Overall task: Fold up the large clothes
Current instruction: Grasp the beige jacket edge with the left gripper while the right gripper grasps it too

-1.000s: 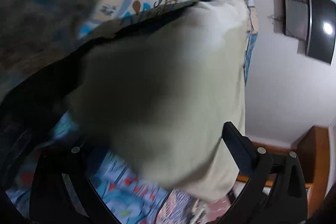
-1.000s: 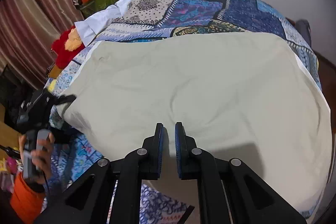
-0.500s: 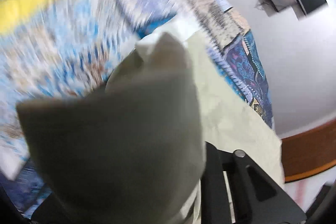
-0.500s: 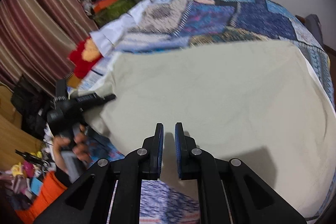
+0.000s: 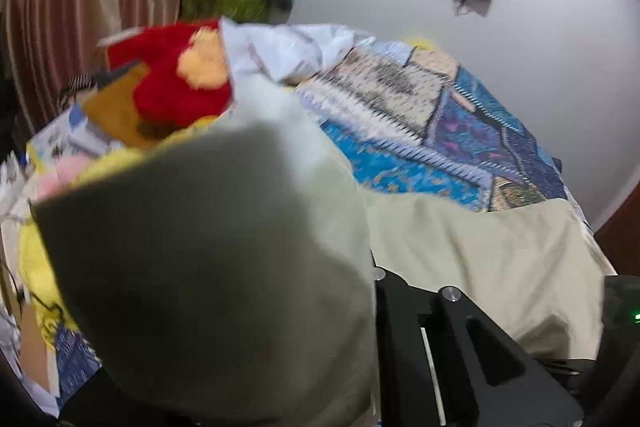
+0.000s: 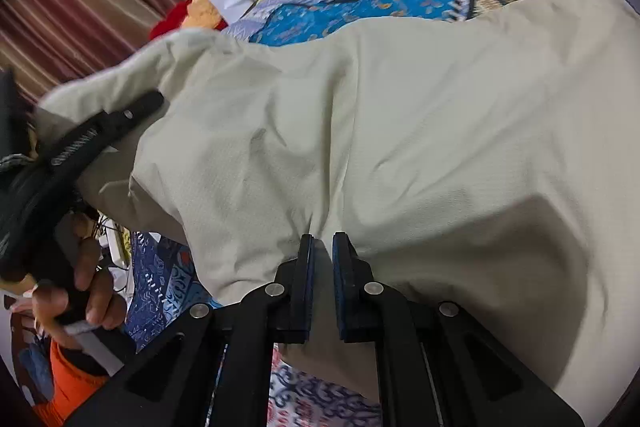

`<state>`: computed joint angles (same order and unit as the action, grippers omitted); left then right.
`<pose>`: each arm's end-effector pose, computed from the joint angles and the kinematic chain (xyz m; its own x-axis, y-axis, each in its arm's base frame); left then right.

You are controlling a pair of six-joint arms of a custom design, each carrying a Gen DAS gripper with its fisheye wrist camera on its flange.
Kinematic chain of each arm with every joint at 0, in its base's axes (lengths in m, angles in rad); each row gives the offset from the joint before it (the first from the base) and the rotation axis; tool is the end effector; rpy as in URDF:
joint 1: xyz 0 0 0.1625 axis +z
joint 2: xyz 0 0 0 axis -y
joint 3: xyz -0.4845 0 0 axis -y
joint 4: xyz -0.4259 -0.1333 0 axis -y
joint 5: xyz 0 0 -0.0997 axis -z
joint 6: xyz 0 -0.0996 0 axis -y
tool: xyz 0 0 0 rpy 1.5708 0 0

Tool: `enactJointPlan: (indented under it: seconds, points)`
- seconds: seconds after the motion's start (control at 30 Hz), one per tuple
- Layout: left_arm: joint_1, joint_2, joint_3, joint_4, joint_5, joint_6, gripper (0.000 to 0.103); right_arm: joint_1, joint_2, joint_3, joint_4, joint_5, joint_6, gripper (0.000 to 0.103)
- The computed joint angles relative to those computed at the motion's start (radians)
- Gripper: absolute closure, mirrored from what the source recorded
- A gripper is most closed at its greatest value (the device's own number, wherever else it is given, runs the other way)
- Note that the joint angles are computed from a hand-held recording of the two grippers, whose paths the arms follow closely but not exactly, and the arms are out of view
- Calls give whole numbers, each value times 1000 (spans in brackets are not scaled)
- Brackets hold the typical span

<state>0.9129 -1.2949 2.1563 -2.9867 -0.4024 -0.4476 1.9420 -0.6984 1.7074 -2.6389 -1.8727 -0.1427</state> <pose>-0.1367 -0.5448 0.3249 -0.7714 -0.4209 -0.4773 0.2063 0.5442 -0.8132 0.3517 -0.6176 0.0246 -0.8355 -0.4589 0.3022 -0.4859 0.8739 -0.0163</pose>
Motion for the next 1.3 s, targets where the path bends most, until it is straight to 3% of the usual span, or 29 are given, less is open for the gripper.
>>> enactJointPlan:
  seconds: [0.13,0.23,0.37,0.43,0.53,0.6,0.7,0.8,0.9,1.07,1.13,1.3]
  points:
    - [-56,44,-28,-110,-6,174,90,-3,19,-14,8,20,15,98]
    - [-84,73,-61,-105,-45,208,90,-28,8,-12,12,80,59,98]
    - [-131,169,-116,-144,3,393,90,-57,-61,21,17,164,141,98]
    - [-151,219,-138,-164,29,478,90,-51,-129,87,-77,130,112,98]
    - [-171,275,-162,-194,40,543,90,-37,-232,177,-194,9,40,98]
    - [-187,288,-170,-183,31,529,90,-35,-283,224,-252,-119,3,97]
    - [-206,289,-187,-128,-25,464,90,-73,-328,271,-252,-193,16,97]
    - [-224,296,-205,-97,-91,441,90,-154,-346,302,-157,-107,85,97]
    - [-232,301,-234,2,-177,348,91,-184,-346,335,-218,-51,63,97]
    - [-229,338,-271,148,-298,288,91,-245,-401,332,-117,80,140,97]
    - [-224,355,-273,216,-346,267,91,-250,-436,356,-131,82,138,97]
    - [-196,404,-273,352,-422,289,91,-227,-555,446,-240,-29,96,97]
